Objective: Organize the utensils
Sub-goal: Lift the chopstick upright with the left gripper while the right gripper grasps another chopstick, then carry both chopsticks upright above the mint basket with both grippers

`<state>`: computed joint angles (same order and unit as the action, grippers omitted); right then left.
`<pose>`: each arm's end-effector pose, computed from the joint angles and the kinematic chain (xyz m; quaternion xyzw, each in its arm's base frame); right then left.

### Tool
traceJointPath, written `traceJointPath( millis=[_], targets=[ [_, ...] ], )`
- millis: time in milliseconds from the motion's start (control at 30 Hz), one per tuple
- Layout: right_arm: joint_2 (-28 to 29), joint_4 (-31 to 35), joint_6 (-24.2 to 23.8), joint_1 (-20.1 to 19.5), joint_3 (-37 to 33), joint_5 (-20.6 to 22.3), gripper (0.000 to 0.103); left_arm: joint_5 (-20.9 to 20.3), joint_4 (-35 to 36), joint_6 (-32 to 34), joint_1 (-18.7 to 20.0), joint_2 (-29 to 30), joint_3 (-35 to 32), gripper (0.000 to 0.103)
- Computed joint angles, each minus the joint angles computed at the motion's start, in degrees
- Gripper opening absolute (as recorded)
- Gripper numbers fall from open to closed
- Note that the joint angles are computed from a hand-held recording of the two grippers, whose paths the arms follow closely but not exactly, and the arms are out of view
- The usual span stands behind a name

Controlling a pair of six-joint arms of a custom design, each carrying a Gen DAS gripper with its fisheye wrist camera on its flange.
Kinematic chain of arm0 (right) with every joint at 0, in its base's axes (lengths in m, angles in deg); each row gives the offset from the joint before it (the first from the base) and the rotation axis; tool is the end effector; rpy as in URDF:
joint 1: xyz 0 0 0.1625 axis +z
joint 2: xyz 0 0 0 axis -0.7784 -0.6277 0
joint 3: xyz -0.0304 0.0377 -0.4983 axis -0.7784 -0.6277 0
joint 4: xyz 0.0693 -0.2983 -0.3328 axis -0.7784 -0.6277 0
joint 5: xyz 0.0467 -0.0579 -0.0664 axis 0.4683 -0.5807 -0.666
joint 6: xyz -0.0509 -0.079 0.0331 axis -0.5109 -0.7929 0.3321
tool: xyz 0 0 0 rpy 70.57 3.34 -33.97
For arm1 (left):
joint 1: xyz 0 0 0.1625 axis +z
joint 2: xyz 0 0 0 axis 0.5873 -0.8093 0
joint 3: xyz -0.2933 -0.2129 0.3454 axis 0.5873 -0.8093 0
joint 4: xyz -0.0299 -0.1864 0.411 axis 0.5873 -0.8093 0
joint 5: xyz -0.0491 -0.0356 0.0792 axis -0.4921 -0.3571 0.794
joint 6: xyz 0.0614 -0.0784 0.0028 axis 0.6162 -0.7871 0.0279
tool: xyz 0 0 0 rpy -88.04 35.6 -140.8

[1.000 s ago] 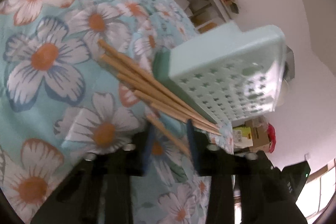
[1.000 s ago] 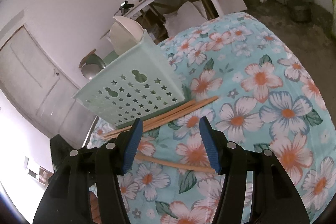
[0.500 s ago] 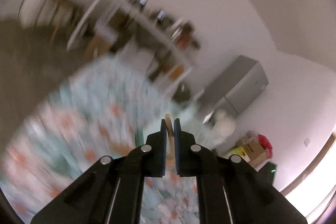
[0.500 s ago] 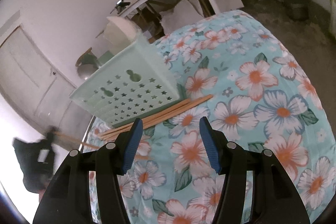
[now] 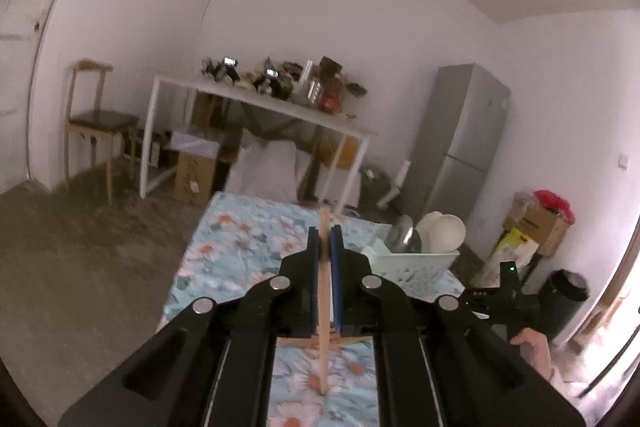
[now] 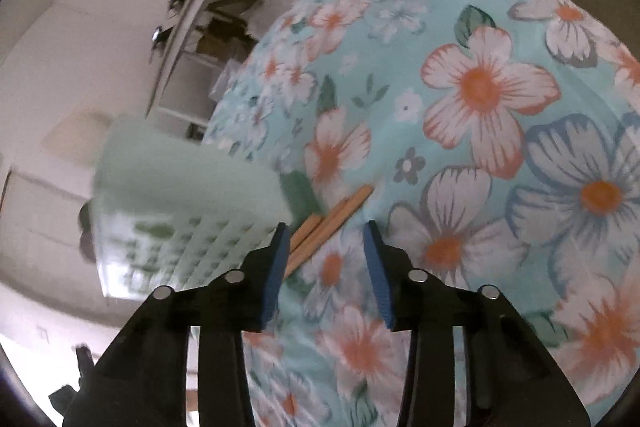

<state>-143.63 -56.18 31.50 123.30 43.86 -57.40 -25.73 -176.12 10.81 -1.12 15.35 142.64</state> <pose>-0.0944 -0.7641 0.3132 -0.0023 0.9867 -0.1626 0.0045 -0.3153 -0.4937 0.0497 0.0913 0.7460 -0.6202 0.2245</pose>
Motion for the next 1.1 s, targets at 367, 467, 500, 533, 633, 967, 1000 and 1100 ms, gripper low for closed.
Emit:
traceJointPath(
  millis=[367, 467, 500, 533, 633, 967, 1000, 1100],
  targets=[
    [1.18, -7.16, 6.24, -0.79, 1.27, 1.12, 0.014, -0.72, -3.40, 2.63, -1.12, 1.38, 0.20, 0.005],
    [0.35, -7.87, 6.37, -1.50, 2.05, 2.55, 0.013, -0.79, -3.98, 1.83, -0.87, 1.09, 0.69, 0.005],
    [-0.40, -8.90, 5.80, -1.74, 2.91, 2.88, 0.013, -0.79, -4.01, 1.49, -0.90, 1.03, 0.90, 0.005],
    [-0.86, -9.70, 5.23, -1.76, 3.42, 2.94, 0.013, -0.74, -4.00, 1.21, -0.91, 0.91, 1.06, 0.005],
    [-2.84, -12.38, 2.77, -1.80, 5.26, 3.92, 0.012, -0.56, -4.02, 0.93, -1.03, 0.79, 1.37, 0.005],
    [-12.81, -31.75, -14.87, 1.32, 15.05, 6.39, 0.007, -1.38, -4.59, 1.13, -1.19, 1.26, 0.93, 0.005],
    [-13.42, -32.88, -17.05, 1.78, 15.87, 6.07, 0.007, -1.35, -4.86, 1.46, -1.26, 1.39, 0.83, 0.005],
    [-14.16, -34.04, -23.65, 2.74, 18.24, 4.80, 0.008, -1.15, -5.54, 2.42, -1.50, 1.75, 0.59, 0.005]
  ],
)
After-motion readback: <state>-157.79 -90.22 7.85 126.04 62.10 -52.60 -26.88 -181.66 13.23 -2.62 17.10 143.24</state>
